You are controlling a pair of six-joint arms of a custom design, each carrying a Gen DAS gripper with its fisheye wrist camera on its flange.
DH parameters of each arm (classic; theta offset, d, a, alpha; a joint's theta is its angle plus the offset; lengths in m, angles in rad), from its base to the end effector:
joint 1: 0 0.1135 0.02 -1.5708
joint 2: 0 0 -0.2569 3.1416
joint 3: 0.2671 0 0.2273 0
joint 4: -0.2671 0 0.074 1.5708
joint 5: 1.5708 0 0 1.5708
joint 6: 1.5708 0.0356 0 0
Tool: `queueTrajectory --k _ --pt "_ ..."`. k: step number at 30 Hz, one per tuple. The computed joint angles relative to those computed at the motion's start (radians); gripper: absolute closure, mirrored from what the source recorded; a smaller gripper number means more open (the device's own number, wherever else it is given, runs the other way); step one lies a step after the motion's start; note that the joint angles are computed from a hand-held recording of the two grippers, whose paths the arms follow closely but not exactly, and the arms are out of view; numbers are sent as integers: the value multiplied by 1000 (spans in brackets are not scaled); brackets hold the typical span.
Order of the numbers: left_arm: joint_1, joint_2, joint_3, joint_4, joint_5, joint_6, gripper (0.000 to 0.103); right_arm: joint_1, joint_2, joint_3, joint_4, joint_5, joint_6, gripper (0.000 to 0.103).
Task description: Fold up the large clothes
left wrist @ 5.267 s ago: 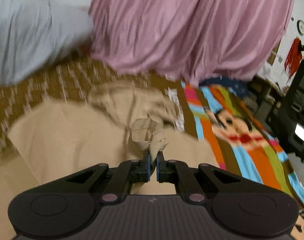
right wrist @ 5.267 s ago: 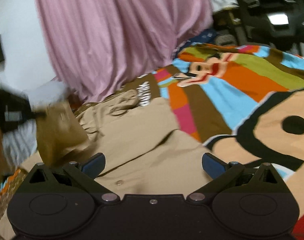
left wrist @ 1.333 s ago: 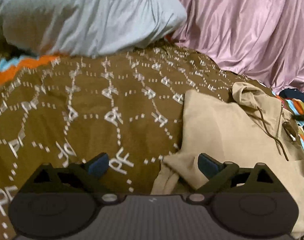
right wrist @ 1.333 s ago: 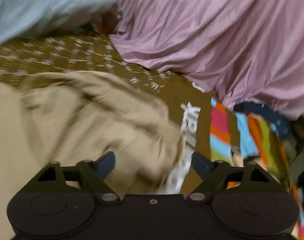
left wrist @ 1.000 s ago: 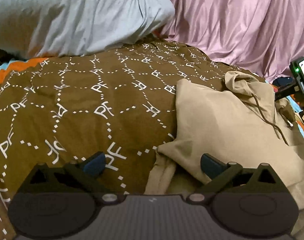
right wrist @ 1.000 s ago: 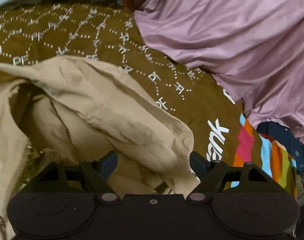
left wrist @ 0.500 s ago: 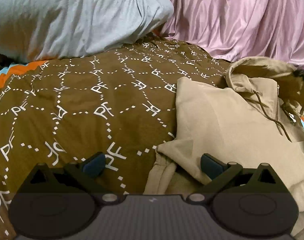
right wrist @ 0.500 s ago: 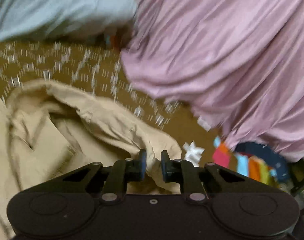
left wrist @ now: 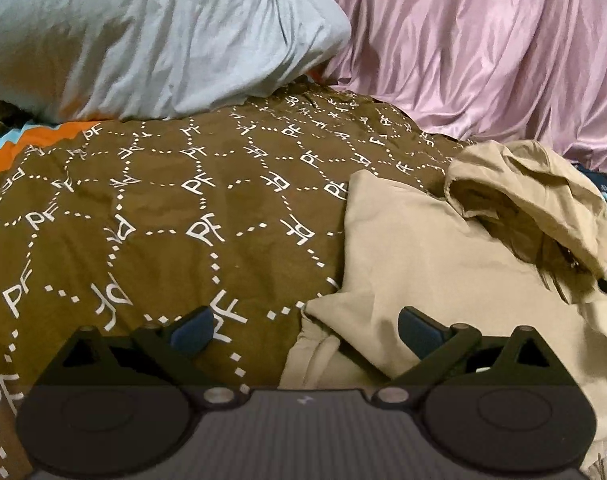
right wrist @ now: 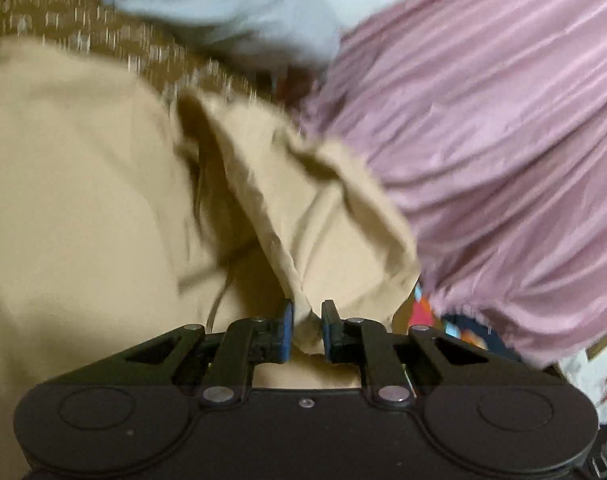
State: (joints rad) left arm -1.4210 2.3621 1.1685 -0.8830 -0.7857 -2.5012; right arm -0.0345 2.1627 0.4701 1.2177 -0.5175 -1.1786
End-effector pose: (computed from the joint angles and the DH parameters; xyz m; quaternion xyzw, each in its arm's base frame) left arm 0.0684 -0.2842 0.0256 -0.3778 0.8164 0.0727 0.4307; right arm 0.2900 0.0076 0.0538 -0.5588 0.6216 -0.1076 0.5383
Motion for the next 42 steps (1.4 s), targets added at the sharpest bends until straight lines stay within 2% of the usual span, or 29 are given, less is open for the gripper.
queueTrajectory --k 2,4,5,6,8,10,12,14,16,18,19,20,21,22,23,26,29,31,33,34,36,37,38,40,42 --pt "1 1 0 4 -3 14 3 -18 -47 41 -165 -14 11 81" --pt "4 -3 -10 24 -4 27 3 -49 -163 72 -386 -83 43 60" --pt "7 -3 -13 33 -3 34 3 -65 -222 92 -495 -132 63 39" --pt "8 -1 -12 37 -1 37 3 -76 -279 115 -592 -180 87 29" --pt "10 2 -9 39 0 40 3 -70 -359 145 -671 -224 127 28" --pt "12 3 -7 40 0 48 3 -14 -384 205 -696 -180 147 26" --pt "12 7 -2 38 2 54 3 64 -343 314 -753 -87 125 16" --pt "17 8 1 40 4 67 3 142 -247 484 -874 54 38 16" --pt "23 10 5 44 5 81 2 199 -147 676 -1031 180 3 16" --pt "26 11 3 50 3 91 2 227 -70 834 -1135 222 27 16" --pt "27 10 1 52 3 93 2 240 -40 898 -1178 248 50 17" --pt "27 9 1 53 0 94 2 251 -8 965 -1226 270 82 27" --pt "26 9 0 53 -3 93 2 258 24 1037 -1300 280 108 58" --pt "25 9 0 52 -9 87 2 266 54 1106 -1373 298 133 77" --pt "17 14 5 35 -20 62 6 272 64 1126 -1389 316 161 96" --pt "-12 26 29 -28 -75 -22 11 259 -10 966 -1208 268 205 99" --pt "-45 39 86 -136 -165 -92 13 232 -146 680 -909 197 171 100" --pt "-66 24 101 -155 -259 -81 15 200 -235 482 -698 129 140 100" --pt "-77 -19 86 -72 -354 26 17 156 -316 317 -541 47 124 100" --pt "-74 -46 71 16 -390 135 18 128 -354 232 -461 -3 114 100" --pt "-51 -95 30 269 -413 431 21 64 -416 88 -342 -115 88 101" --pt "-30 -117 -1 437 -390 608 23 14 -447 17 -291 -189 72 101" --pt "-13 -113 5 509 -364 703 26 -33 -470 -36 -252 -256 56 101" --pt "26 -76 67 536 -301 798 28 -146 -515 -130 -203 -412 18 101" --pt "60 -43 99 585 -253 848 31 -260 -564 -186 -230 -547 -13 101"
